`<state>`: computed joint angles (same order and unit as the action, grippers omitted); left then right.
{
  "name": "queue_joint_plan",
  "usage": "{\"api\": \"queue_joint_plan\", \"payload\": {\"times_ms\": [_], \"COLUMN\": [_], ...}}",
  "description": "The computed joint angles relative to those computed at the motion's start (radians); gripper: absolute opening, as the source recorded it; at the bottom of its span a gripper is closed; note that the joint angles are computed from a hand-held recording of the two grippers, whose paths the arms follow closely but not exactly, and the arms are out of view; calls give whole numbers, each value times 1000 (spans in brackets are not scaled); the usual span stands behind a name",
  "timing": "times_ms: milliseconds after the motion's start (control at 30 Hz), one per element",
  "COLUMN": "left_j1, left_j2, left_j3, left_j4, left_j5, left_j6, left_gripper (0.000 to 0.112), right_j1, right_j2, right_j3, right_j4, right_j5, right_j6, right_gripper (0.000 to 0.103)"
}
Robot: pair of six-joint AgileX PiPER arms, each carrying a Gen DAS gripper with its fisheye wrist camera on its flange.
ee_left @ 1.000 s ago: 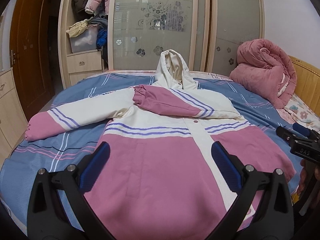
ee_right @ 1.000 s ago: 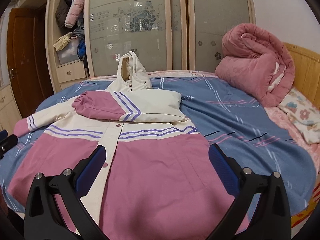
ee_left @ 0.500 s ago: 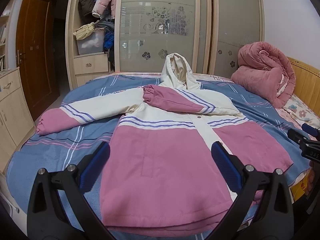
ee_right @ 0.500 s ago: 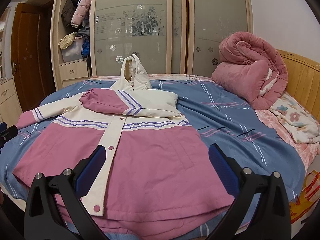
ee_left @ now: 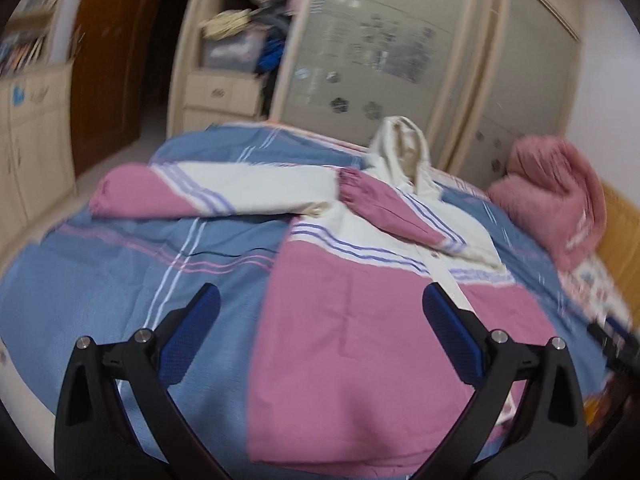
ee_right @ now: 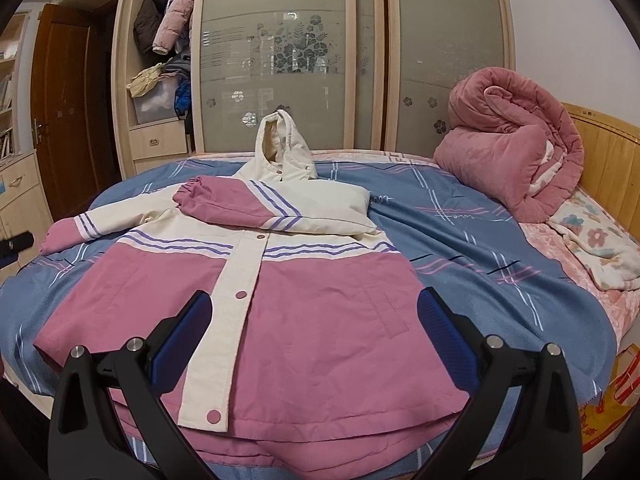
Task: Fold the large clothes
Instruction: 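Reach the left gripper to the other pink sleeve cuff and grasp it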
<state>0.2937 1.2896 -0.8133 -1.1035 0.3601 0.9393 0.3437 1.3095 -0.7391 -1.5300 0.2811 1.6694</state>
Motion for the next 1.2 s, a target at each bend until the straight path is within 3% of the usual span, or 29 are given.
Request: {"api": "queue_joint_plan", "payload": {"times_ms": [100, 200, 367, 500, 533, 567, 700, 767, 1033, 1100, 1167, 1200], "left_j1": [156, 328, 469, 489, 496, 497, 498, 487, 447, 434, 423, 423], "left_j2": [103, 296, 592, 797, 870, 919, 1077, 1095, 1142, 1139, 1148, 1146], "left_j3": [-80, -243, -483, -711, -780, -831, -977, -1021, -1107, -1102, -1127, -1120], "left_j4": [-123, -209, -364, -345, -377, -374, -348, -275, -303, -294, -224, -212], "left_j5": [123, 354, 555, 525, 543, 532, 566, 533, 398, 344, 305, 298], "left_j6": [72, 22, -95, -234, -231, -251, -411, -469, -459, -454, -517, -526], "left_gripper": [101, 101, 101, 100, 97, 87, 77, 67, 64, 49, 19, 16], "right_j1": [0, -7, 4, 8, 4, 3, -15, -32, -57, -55, -55, -59], "right_j2": [14, 29, 57, 73, 79, 85, 106, 111, 145, 146, 146, 145], "right_j3": [-8, -21, -36, -48, -55, -59, -69, -73, -102, -102, -102, -102], "right_j4": [-18, 2, 6, 41, 62, 83, 171, 231, 487, 517, 569, 623], "right_j5": [-17, -48, -73, -95, -101, -107, -127, -147, -181, -186, -191, -195], "right_j6": [18, -4, -7, -43, -69, -92, -180, -237, -485, -521, -575, -629], "right_gripper": [102, 102, 102, 102, 102, 102, 102, 102, 102, 102, 102, 102]}}
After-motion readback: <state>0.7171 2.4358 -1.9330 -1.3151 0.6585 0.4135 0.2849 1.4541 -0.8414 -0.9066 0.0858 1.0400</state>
